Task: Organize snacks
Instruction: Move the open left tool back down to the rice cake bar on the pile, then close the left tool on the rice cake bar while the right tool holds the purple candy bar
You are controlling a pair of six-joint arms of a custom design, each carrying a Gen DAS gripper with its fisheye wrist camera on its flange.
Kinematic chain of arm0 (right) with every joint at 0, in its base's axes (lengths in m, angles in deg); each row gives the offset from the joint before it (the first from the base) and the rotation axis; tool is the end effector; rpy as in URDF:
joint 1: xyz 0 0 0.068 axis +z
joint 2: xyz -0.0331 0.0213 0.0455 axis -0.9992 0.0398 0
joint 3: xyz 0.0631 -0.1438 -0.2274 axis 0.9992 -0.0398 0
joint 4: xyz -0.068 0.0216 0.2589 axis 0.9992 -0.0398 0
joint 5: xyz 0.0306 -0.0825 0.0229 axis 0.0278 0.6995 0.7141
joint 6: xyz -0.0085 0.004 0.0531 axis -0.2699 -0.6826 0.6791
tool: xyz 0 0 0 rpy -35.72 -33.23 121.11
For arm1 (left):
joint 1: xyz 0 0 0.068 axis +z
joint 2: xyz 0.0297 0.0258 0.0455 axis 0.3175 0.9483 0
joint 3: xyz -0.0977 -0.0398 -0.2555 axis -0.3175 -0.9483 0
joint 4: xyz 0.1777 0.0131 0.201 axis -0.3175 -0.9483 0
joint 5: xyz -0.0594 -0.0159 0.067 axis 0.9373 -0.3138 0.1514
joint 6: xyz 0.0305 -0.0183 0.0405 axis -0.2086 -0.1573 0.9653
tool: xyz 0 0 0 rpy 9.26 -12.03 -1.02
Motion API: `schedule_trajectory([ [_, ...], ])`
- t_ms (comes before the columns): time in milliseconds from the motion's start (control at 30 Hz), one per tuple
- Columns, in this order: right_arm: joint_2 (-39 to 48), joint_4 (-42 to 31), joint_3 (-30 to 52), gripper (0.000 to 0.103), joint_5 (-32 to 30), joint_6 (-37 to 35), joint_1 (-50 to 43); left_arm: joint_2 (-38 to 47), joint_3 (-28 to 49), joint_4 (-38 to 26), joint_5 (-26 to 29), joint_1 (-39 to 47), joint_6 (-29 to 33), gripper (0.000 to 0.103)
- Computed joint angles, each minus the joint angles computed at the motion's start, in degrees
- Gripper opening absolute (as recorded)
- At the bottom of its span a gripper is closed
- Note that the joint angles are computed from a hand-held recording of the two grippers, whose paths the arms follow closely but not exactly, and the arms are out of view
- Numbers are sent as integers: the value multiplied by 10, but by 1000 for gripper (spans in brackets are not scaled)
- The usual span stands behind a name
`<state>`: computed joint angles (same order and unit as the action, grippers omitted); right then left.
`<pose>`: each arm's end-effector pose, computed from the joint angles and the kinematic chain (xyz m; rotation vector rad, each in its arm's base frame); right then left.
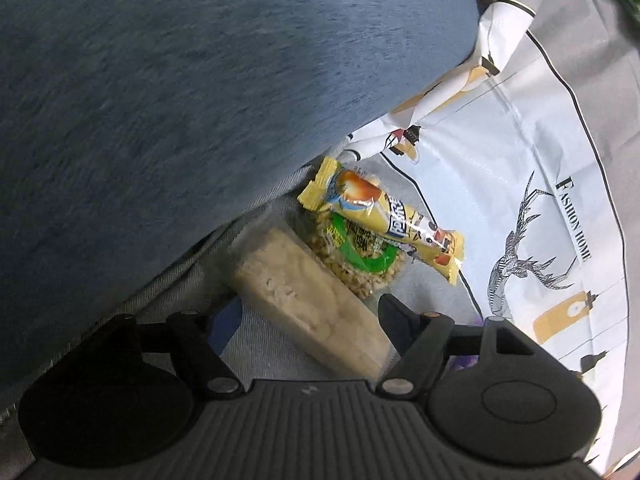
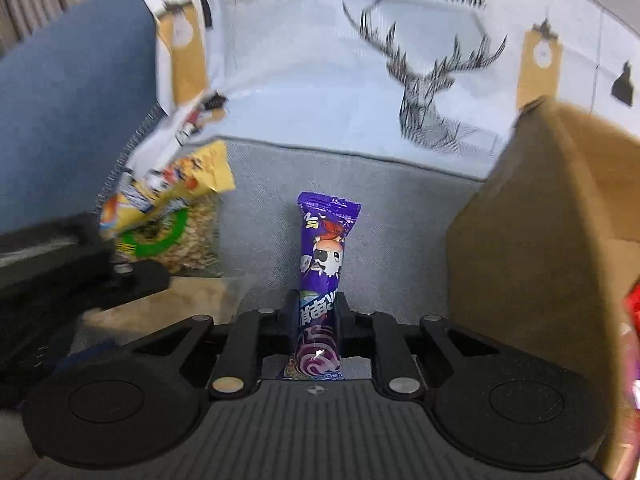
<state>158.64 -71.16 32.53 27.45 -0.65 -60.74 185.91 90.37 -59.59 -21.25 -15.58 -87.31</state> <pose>0.2873 0.1371 0.1132 0.0929 2.5978 0.0294 0.3099 -0.2031 0.0855 -0.8607 2.4740 -0.4977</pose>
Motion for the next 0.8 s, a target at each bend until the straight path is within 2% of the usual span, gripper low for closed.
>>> schedule_trajectory([
  [167,-185,-72,-72,17,29,-13,45,13,22,-19,-5,-1,43,84],
  [300,-375,-165,-136,17,63,23,106,37,60,-53,-38,-21,93,86],
  [400,-518,-265,-170,17,99,79,182,57,86,-72,-69,-37,133,89],
  [467,-588,-332,-188,17,126,141,251,69,99,-81,-92,-50,162,90],
  [533,-617,-389,-194,17,170,215,345,80,111,-90,-114,-64,193,89],
  [600,-605,-421,-199,17,223,289,450,83,114,-100,-135,-75,231,76],
  [667,-576,-430,-205,17,254,340,517,71,94,-96,-146,-82,268,62],
  [800,-534,-360,-236,17,238,351,548,21,31,-74,-118,-77,325,40],
])
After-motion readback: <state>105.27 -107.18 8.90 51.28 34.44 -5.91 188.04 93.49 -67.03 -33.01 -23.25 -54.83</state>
